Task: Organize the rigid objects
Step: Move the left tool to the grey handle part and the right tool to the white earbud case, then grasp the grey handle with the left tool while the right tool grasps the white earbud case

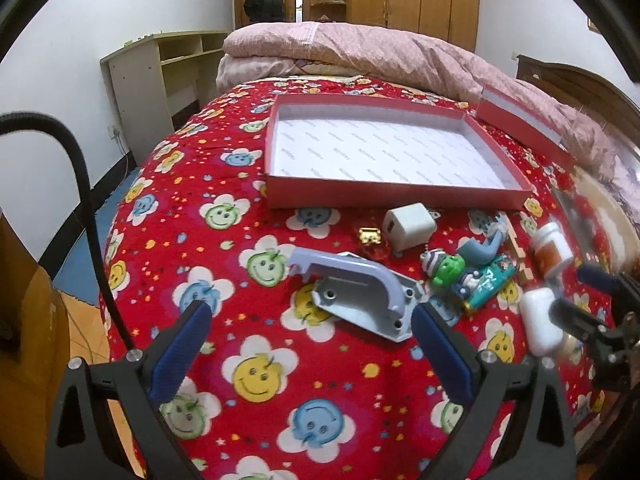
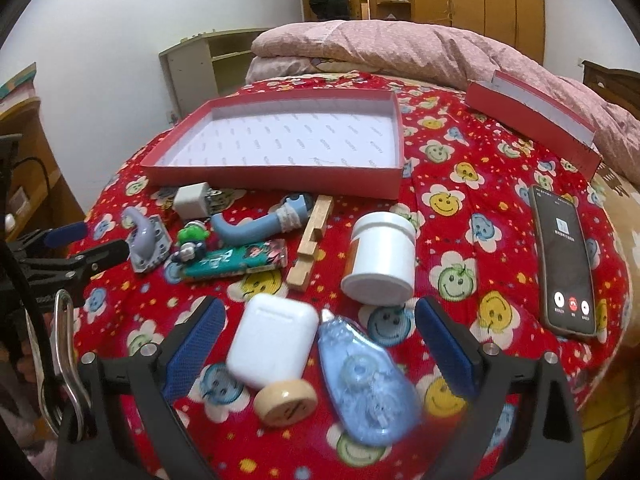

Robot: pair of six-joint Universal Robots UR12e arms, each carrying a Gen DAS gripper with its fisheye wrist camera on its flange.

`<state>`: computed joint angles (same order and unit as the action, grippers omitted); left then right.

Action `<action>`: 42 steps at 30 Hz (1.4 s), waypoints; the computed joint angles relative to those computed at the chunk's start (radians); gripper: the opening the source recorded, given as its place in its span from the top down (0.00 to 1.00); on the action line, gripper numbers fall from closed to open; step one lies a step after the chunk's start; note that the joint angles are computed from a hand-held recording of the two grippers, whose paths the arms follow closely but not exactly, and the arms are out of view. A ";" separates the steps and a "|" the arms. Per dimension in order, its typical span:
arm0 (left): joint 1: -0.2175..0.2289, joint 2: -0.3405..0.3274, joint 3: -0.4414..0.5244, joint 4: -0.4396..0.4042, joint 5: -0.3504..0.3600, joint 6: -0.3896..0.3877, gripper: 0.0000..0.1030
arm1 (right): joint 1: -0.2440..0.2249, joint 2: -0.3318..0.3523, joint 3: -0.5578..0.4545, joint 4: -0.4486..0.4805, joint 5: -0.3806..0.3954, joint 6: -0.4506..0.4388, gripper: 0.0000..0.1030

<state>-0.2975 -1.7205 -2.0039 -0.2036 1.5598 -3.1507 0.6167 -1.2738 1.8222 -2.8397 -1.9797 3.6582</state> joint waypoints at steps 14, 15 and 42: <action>0.041 -0.025 0.027 -0.045 -0.195 0.018 0.01 | 0.016 -0.005 -0.002 0.026 0.012 0.008 0.05; 0.040 -0.027 0.030 -0.046 -0.201 0.018 0.01 | 0.016 -0.004 -0.002 0.027 0.016 0.008 0.05; 0.036 -0.065 0.040 0.046 -0.176 0.070 0.28 | 0.019 0.004 -0.029 0.067 0.110 -0.014 0.39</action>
<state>-0.2615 -1.7859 -1.9642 -0.1572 1.3834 -3.0808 0.6362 -1.2700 1.7934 -2.7731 -1.8693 3.6446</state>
